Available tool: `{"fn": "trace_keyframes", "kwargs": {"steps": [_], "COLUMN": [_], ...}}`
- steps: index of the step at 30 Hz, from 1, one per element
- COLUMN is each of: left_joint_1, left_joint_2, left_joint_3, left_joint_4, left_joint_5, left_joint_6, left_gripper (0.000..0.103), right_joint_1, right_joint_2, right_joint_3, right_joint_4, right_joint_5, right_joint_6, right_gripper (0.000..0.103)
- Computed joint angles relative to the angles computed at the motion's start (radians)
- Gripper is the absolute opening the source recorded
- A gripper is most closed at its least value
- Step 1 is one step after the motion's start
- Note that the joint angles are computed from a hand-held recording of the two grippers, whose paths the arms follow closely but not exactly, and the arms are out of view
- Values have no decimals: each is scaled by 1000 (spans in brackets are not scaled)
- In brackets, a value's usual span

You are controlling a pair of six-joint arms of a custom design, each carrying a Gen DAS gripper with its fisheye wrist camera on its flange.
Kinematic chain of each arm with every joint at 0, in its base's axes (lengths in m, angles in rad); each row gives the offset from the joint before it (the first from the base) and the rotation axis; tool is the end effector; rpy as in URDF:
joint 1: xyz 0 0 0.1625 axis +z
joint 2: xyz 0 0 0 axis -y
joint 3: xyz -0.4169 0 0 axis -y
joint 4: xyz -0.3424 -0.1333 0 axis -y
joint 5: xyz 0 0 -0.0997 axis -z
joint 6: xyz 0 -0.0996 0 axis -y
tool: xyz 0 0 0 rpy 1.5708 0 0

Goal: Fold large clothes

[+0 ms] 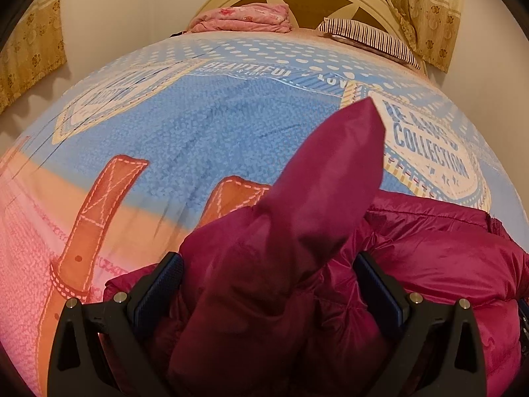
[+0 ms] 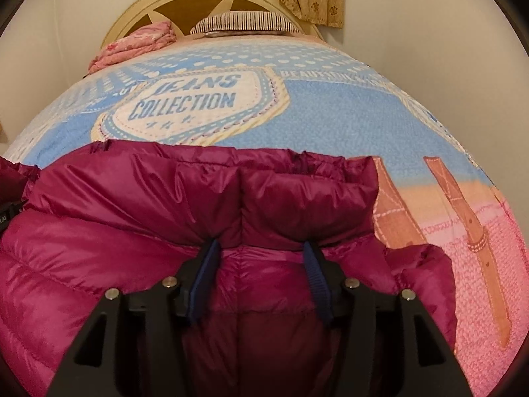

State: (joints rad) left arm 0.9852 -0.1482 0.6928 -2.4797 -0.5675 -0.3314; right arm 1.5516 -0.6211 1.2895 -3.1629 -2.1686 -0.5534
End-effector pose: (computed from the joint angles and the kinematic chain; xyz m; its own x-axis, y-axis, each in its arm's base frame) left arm -0.2707 -0.8013 0.0322 -0.7486 -0.2092 -0.6291 0.2885 0.7515 -0.5933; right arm 0.0631 -0.7349 0.2228 -0.7018 0.0787 0.7080 -0.4200 0.7571 -0.5004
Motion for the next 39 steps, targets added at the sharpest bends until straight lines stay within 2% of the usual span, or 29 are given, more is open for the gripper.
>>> {"fn": "trace_keyframes", "kwargs": {"steps": [8, 32, 34, 37, 39], "left_joint_1": [0, 3, 4, -11, -42], "left_joint_2": [5, -9, -26, -89, -177], "left_joint_3": [-9, 16, 20, 85, 246], "left_joint_4": [12, -5, 50, 142, 59], "left_joint_5": [7, -11, -36, -38, -2], "left_joint_6": [1, 1, -17, -74, -74], "left_gripper": [102, 102, 102, 102, 102], "right_joint_1": [8, 21, 23, 25, 28], "right_joint_2": [22, 60, 64, 57, 24], "right_joint_3": [-24, -62, -66, -62, -26], "right_joint_4": [-3, -35, -39, -28, -2], "right_joint_5": [-45, -106, -113, -116, -109], "right_joint_6": [-21, -62, -69, -63, -26], "right_gripper": [59, 62, 63, 66, 71]}}
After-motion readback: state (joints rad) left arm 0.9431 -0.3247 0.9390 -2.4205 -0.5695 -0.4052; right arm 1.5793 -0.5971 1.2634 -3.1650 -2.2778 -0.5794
